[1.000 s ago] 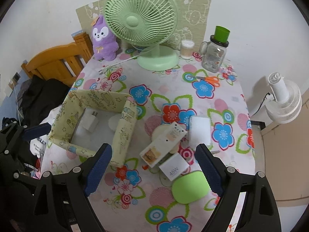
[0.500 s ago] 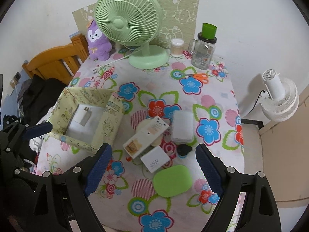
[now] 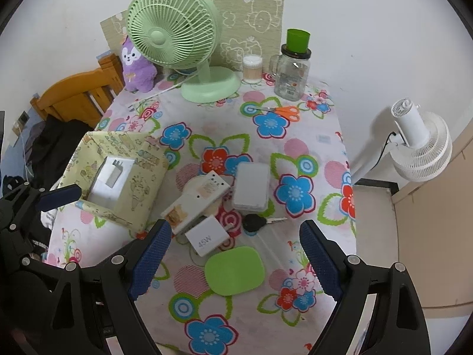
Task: Organize rigid objects
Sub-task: 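Withdraw both tools from the box toward the remaining items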
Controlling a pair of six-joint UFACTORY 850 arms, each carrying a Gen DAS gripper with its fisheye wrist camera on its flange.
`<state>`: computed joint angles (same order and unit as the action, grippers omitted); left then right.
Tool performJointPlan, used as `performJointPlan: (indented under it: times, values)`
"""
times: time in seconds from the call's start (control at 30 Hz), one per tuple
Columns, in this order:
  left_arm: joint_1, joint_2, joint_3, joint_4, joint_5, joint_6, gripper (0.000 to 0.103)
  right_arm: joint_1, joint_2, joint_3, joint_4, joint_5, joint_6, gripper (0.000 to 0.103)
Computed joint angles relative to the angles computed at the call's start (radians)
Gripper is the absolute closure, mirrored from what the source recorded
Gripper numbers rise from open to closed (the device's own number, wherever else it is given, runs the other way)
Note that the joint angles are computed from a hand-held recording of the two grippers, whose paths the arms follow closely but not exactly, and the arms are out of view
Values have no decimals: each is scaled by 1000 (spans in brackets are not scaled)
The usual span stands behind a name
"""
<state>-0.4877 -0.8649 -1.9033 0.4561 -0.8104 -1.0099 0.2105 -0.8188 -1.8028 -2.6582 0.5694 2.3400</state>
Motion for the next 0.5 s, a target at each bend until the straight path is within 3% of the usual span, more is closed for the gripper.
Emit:
performJointPlan:
  times: [0.5]
  values:
    - [9,-111,-143,-78,-44,92,4,-26,-78,-86,-50,43,59,13]
